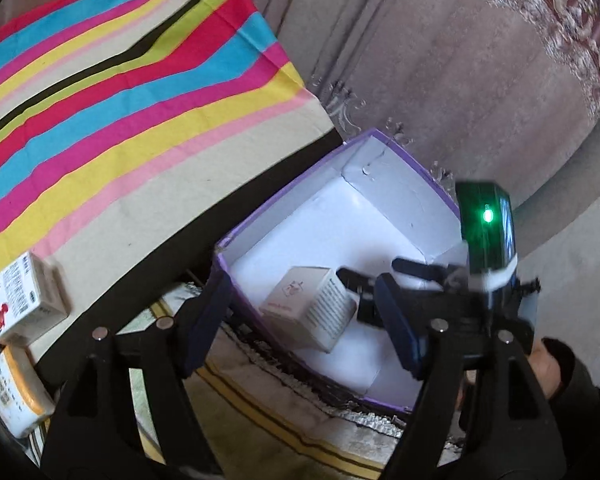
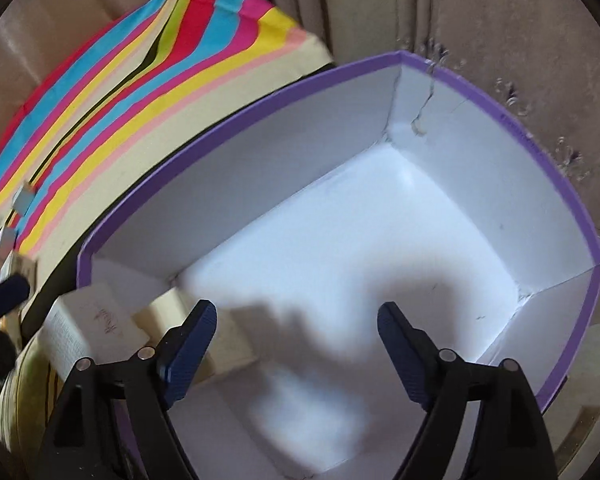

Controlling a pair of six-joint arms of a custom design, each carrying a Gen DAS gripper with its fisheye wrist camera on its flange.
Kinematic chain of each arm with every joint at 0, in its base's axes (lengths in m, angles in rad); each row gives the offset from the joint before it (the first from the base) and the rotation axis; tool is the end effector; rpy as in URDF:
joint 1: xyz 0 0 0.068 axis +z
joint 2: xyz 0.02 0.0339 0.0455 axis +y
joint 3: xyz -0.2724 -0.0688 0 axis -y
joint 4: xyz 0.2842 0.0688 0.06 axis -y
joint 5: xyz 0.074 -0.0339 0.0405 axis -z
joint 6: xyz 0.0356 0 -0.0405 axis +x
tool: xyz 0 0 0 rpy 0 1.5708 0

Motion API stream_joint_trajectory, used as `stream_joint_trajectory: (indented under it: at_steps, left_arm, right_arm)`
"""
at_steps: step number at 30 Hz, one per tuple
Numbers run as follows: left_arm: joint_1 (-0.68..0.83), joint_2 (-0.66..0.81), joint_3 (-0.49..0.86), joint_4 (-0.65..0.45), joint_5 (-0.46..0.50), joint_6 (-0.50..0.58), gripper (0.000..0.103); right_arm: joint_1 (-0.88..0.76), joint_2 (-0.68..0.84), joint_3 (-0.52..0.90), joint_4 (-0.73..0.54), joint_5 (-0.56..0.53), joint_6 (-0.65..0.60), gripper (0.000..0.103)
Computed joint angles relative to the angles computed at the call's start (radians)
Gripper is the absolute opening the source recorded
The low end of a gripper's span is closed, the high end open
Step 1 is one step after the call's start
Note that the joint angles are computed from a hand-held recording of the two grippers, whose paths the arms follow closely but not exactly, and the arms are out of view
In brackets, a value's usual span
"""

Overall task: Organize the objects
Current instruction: 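Carry both boxes over the purple-rimmed box and open both grippers to drop them, then move both empty grippers back over the striped table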

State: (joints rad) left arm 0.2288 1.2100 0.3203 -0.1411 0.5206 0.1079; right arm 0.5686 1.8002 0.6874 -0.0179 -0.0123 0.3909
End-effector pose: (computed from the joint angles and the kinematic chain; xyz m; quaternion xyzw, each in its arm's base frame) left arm 0.2020 0.0289 0.0954 0.0123 0.9338 -0.2014 0.2957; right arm 0.2594 0.1663 0.0512 -0.0879 0.9719 0.1061 0.1909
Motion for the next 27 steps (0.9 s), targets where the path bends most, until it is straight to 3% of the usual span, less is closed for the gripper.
stream_joint_trajectory:
  at_steps: [4, 10, 18, 24, 27]
  left_arm:
    - [0.137, -0.102, -0.056, -0.019, 0.055, 0.081, 0.077]
    - [0.516, -0.165, -0.057, -0.222, 0.186, 0.349, 0.077]
    - [0.961, 0.001, 0.046, -0.408, 0.274, 0.682, 0.077]
    - [1.208, 0.18, 0.143, -0.486, 0.266, 0.867, 0.077]
    - [1.299, 0.25, 0.184, -0.5, 0.261, 0.906, 0.077]
  right_arm:
    - [0.051, -0.015, -0.011, 0.004, -0.034, -0.009, 0.084]
    - [0.08, -0.066, -0.014, -0.008, 0.094, -0.011, 0.085]
    - [0.183, -0.112, 0.04, -0.088, 0.216, -0.04, 0.085]
    - [0.232, -0.111, 0.108, -0.12, 0.164, -0.035, 0.085]
    - [0.266, -0.114, 0.109, -0.11, 0.134, -0.073, 0.085]
